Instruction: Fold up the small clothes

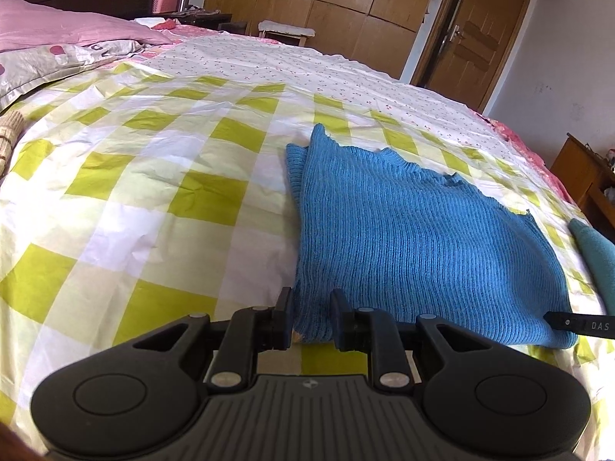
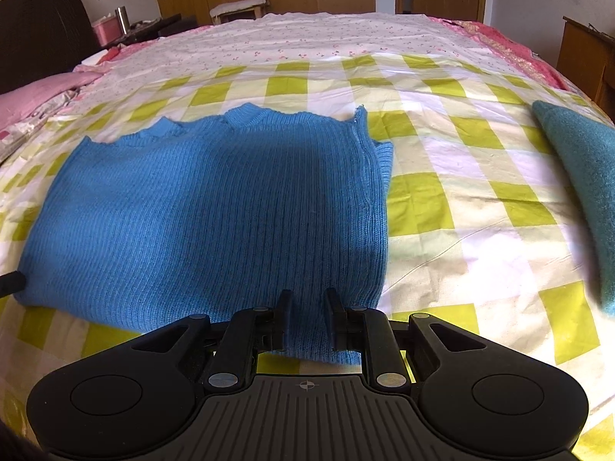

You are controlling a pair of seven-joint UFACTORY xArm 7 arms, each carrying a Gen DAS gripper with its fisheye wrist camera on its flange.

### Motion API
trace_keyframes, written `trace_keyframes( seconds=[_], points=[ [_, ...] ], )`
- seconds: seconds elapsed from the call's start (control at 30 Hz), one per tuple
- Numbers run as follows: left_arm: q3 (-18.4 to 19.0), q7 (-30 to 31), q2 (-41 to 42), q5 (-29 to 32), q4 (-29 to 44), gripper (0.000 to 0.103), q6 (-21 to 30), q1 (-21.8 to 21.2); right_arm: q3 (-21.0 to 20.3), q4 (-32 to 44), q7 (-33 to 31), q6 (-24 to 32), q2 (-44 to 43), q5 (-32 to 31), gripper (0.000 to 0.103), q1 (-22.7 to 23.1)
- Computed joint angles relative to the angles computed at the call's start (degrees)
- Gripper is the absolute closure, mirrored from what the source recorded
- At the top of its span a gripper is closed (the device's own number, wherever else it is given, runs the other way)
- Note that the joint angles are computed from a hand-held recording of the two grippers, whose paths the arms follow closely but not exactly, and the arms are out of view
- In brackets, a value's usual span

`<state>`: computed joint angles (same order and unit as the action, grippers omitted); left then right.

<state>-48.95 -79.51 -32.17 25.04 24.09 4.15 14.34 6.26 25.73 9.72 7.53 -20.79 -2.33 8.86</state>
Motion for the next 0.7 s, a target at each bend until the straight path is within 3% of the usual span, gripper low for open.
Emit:
trace_keyframes(
  seconds=[0.47,0.7],
  points=[
    [0.76,3.31,-0.33,-2.23,-1.44,0.075,-3.94,-0.38,6.11,1.09,6.00,0.40,-0.51,-5.77,0.083,-2.84],
    [1.68,5.66,0.74,-5.74,-2.66,0.075,-6.51,-1.01,4.86,1.96,8.03,2.10,0.47,-6.19,0.083,-1.75]
  ],
)
